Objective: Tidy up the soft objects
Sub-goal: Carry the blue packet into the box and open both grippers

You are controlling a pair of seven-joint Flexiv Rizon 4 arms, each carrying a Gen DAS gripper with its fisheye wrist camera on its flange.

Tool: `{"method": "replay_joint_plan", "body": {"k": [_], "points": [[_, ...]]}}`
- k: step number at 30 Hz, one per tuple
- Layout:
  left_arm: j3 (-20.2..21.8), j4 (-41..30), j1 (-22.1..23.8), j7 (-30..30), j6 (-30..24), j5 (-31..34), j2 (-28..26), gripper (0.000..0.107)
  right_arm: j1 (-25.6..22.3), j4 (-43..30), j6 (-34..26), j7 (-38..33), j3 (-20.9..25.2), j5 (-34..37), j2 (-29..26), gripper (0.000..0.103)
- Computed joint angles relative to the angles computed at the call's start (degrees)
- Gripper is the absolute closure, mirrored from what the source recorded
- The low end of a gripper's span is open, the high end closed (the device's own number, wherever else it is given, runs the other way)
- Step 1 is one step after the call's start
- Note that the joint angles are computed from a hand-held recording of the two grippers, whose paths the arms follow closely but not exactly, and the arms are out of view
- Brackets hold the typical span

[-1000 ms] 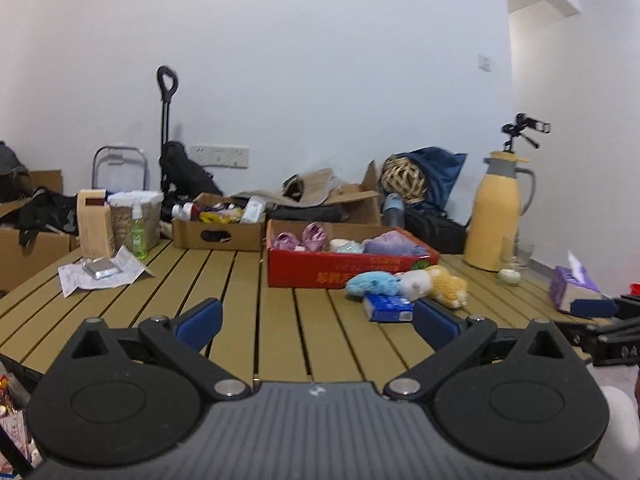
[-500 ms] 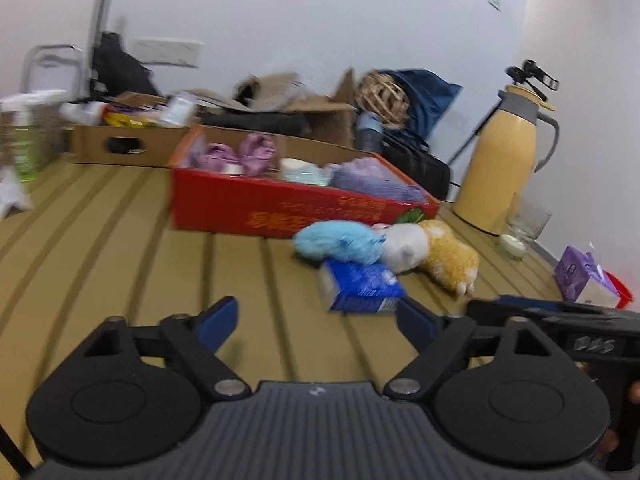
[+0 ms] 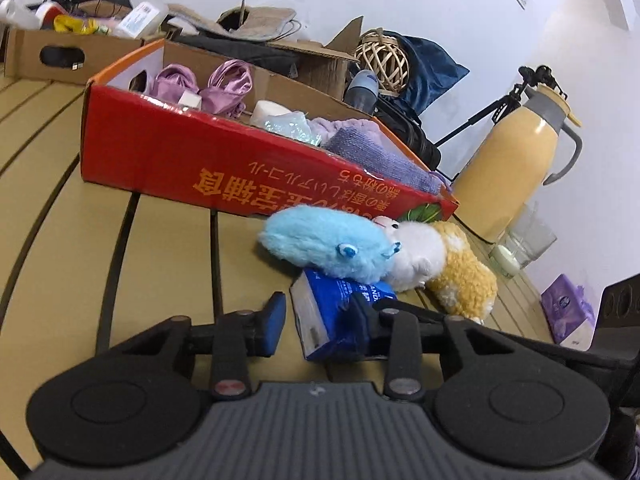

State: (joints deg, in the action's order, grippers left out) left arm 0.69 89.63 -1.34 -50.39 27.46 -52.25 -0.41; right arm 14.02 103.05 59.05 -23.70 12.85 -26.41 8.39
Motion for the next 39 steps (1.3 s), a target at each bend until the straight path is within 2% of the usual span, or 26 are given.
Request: {"method": "replay_joint_plan", "body": {"k": [3,9,13,19,24,27,30,32,36,39], "points": [[0.0,0.5,-0.3,1.6,0.2,-1.0,0.3,0.083,-0.3,0.5,1.2,0.0,0.0,-0.8,0.0,0.072],[0.1,1.1,-0.6,2.4,0.7,-1.5,1.0,0.083,-1.1,1.6,1.1,3.8,0.8,-4.3,0.9,0.079],[1.2,4.2,-1.1,4.2,1.1,-2.3,4.1,0.084,-0.8,2.9,0.1,4.3,1.9,-5.0,3.4,0.083],[3.3,10.1,-3.3,8.8,4.7,-7.4,9.7,0.084,-3.3,5.5,2.3,9.8,4.8,-13.5,6.5,0.083],[3.5,6.0,-4.0,8.0,6.9,-11.2,8.6,0.084,-4.7,0.8,2.6,12.7,5.3,-22.2,4.6,0.083],[2.2,-0.9,-3.2,6.2,8.3,-12.4,4.1,0.084,-3.0,-7.0,0.9,8.3,3.3,-23.6,-0.2,0.083],[0.0,-10.7,-1.0,3.0,9.0,-11.6,-3.0,0.083,0.1,-16.5,0.6,-0.9,-0.4,-19.7,-7.2,0.083],[-2.0,-17.3,0.9,0.4,8.2,-8.8,-8.0,0.083,2.3,-24.4,-1.4,-7.7,-2.7,-14.7,-12.8,0.083],[-6.1,-34.7,3.7,-8.8,4.8,0.3,-21.1,0.083,4.8,-37.3,-6.5,-14.7,-6.4,-6.9,-22.8,0.083],[-8.0,-46.7,3.8,-14.9,1.1,6.8,-30.1,0.083,5.4,-47.4,-14.6,-18.1,-8.2,0.1,-30.0,0.083]]}}
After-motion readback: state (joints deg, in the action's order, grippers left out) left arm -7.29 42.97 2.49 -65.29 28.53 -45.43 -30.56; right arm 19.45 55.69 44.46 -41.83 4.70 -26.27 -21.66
